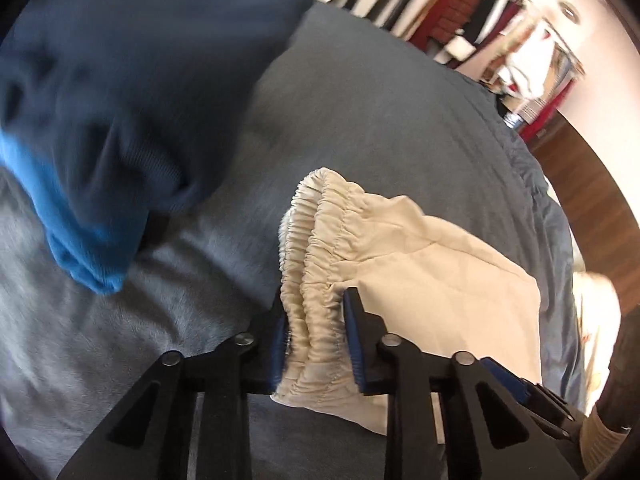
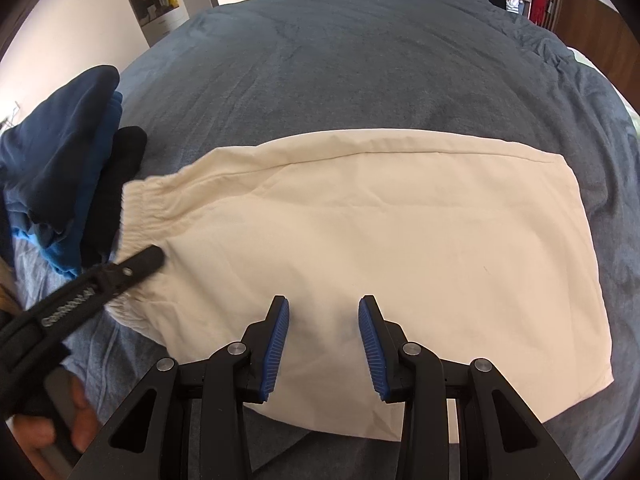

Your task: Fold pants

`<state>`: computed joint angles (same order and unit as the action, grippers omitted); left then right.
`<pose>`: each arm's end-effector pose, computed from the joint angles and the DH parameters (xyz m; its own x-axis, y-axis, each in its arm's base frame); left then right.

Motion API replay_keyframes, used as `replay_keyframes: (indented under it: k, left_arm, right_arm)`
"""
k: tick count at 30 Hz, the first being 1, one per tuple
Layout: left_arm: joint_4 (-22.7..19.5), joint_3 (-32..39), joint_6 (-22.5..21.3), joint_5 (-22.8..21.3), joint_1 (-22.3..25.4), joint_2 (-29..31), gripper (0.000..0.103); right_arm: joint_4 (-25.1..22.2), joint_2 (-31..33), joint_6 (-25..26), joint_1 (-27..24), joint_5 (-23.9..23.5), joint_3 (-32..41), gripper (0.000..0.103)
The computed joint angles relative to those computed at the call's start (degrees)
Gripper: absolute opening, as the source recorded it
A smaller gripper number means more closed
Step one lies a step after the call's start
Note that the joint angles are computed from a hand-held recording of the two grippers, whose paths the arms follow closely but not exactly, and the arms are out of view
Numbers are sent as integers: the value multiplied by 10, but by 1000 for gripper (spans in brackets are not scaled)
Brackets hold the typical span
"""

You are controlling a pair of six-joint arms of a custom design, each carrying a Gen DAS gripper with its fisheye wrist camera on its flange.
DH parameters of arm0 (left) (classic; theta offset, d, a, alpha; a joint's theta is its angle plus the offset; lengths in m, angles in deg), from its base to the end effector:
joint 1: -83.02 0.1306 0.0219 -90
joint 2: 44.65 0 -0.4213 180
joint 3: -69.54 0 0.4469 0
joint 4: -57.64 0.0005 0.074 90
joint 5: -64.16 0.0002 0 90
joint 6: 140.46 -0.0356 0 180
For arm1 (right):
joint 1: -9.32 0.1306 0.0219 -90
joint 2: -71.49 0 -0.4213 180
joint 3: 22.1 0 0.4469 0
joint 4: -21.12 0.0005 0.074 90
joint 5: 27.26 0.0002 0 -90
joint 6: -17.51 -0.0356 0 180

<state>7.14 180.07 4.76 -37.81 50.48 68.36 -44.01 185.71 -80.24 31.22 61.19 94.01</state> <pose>0.5925 -0.3699 0.4120 -0.7297 -0.4875 -0.4795 -0.3127 0.8615 -0.4001 0.6405 0.2580 0.4316 -0.8727 -0.2055 -0.4429 -0.2689 0.9594 0.0846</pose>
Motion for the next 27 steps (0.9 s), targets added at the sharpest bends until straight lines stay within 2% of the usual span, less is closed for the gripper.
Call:
replay_keyframes:
  k: [7,11,16,21,27]
  left_arm:
    - [-33,60,-40,-20,-8,20,20]
    - [-57,95,-56,-27,-11,34,20]
    - [-81,135,-99,-52,-26,47,19]
    - [-117,215,-127,-67,-42,83,19]
    - [-169,357,-155,-60,-64,157,19]
  right_arm:
    - [11,-11,-6,-9,1,-15,37]
    - [16,-8,-18,-18,-18,-20,37]
    - [27,-15,-25,-23,-30,-28,37]
    - [46,-36,-35,-38,-29,-43,37]
    - [65,-64,-44,-67,-31,-61,37]
